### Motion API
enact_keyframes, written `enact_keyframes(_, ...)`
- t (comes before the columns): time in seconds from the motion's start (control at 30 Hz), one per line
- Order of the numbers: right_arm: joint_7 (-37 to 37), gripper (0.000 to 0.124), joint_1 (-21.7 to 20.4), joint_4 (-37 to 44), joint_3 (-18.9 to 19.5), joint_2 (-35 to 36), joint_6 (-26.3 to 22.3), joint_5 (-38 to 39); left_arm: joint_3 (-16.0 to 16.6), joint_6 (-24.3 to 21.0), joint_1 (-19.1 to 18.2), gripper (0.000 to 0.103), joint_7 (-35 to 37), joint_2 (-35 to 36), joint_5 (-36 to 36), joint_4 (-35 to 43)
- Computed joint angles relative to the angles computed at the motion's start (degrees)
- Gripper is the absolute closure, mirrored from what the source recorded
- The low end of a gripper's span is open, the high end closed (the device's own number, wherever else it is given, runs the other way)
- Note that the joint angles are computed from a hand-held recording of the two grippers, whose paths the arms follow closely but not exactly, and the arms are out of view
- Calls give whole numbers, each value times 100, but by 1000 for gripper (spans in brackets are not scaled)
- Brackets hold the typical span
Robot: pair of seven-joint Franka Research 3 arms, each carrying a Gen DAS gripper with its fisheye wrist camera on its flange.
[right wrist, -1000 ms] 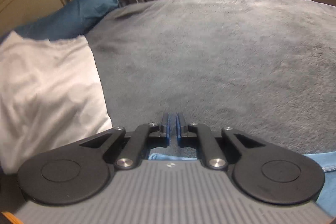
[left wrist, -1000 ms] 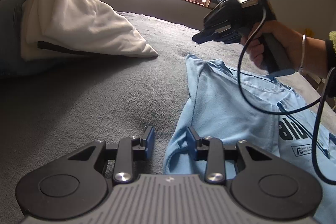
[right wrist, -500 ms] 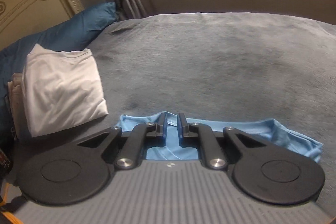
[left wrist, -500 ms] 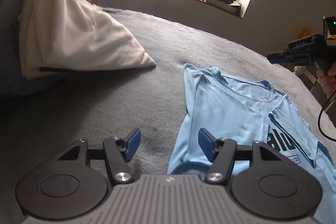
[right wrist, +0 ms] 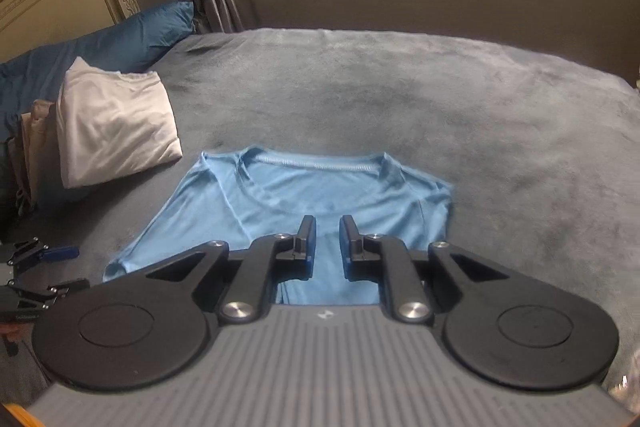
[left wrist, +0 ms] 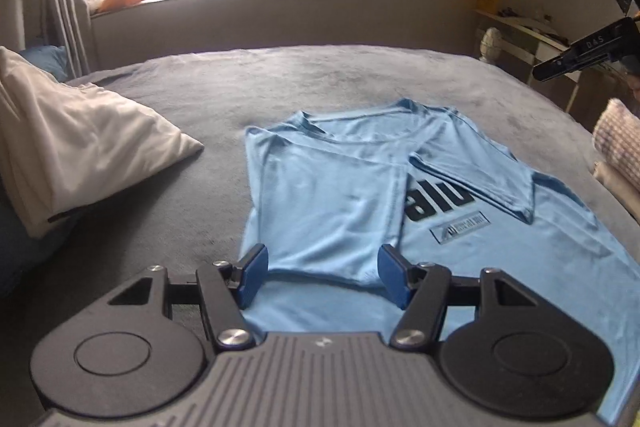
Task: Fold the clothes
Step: 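Move both open grippers to the hem of the blue shirt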
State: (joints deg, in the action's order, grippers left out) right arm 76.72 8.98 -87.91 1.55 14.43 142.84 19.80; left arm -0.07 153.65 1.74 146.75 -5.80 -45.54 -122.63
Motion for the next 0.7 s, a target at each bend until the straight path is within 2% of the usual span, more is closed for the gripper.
enact_keyframes(0.07, -55, 112, -27, -954, -11, -698, 42, 102, -3, -311, -9, 41, 30, -192, 183, -144)
enact_keyframes(0.17, -48, 112, -16, -2231, -39, -1506, 327, 383, -31, -421, -163, 41, 60, -522, 388, -582)
enact_keyframes(0.3, 544, 112, 42, -3490, -31, -2122, 693, 516, -97, -668, -380, 41, -672, -1008, 872, -1153)
enact_keyframes(0.4, 575, 111, 188, -4084, -8, -2380, 895, 746, -46, -938, -611, 41, -1008, -1393, 1087, -1534)
enact_keyframes(0.5, 213, 111, 375, -4427, 60, -2522, 1088, 670, -82, -911, -791, 41, -1207, -1791, 1510, -1986)
enact_keyframes(0.6, -176, 111, 524, -4637, 139, -2617, 1015, 420, -151, -913, -888, 41, -1498, -2151, 2023, -2376)
enact_keyframes(0.7, -186, 111, 557, -4897, 290, -2807, 794, -131, -126, -1240, -967, 41, -1769, -2466, 2522, -2612)
